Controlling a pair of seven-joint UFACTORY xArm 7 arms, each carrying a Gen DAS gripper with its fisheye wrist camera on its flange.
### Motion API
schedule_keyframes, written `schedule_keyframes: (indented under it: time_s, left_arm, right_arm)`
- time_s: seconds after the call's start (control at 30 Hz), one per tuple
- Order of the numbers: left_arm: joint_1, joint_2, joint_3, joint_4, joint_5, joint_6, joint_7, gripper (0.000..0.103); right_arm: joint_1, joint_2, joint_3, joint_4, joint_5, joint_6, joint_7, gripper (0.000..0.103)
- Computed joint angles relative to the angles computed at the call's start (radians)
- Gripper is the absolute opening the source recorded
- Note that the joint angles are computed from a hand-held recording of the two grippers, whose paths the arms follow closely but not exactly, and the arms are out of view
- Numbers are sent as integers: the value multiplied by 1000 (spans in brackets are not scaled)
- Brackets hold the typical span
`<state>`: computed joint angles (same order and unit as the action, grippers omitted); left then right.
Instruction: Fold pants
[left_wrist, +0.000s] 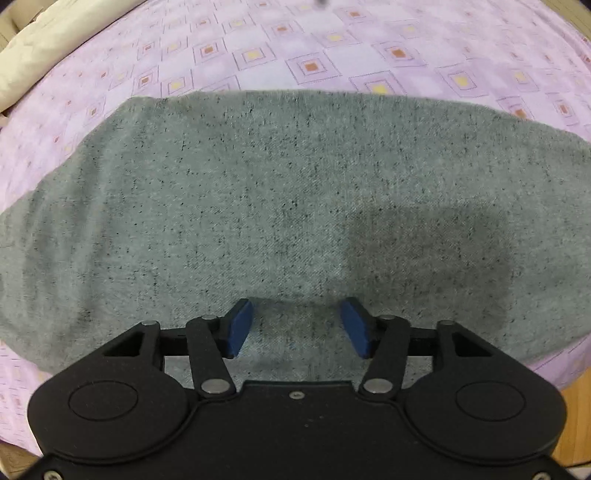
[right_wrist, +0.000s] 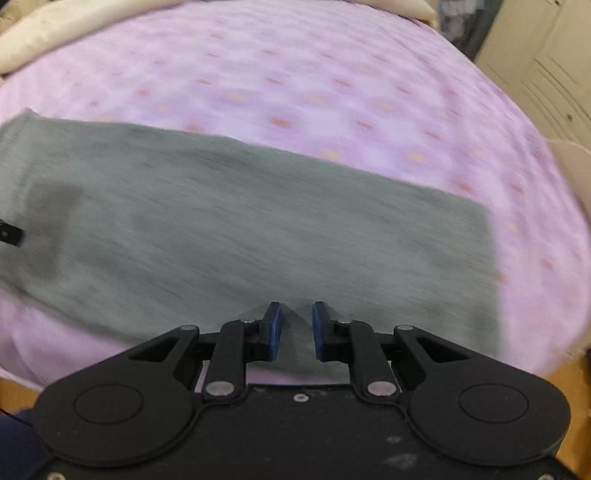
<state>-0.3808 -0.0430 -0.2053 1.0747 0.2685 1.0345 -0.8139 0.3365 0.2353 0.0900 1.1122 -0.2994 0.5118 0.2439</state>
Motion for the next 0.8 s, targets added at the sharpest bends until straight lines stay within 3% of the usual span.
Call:
schedule_keyframes:
  time_s: [0.07,0.17,0.2,0.3,0.47,0.6,0.8]
  left_arm:
    - [4,12,6,25,-32,25,12,61]
    - [9,41,11,83,5,86,-1,58]
    - [9,58,13,110,23,104,-6,57]
    - [-1,81,14,165,35,126,-23,57]
    - [-34,122,9,246,50,122,-12,57]
    - [-63,170,6,295,50,105,29,57]
    - [-104,221,13,361,57,93,94,57]
  right_arm:
    - [-53,-45,10,-32,87,-11,-84,22]
    - [-119,-108,6,-89,224,-117,-146,45]
    - [-134,-115,-5,-92,241,-136,-143,47]
    - [-170,-85,-36,-40,233,-94,-134,48]
    - [-268,-68,-12,6,502,71,-260,49]
    - [-284,-154,-3,-129,700,42,-331,49]
    - [-237,-150,7,-199,851,-38,-367,49]
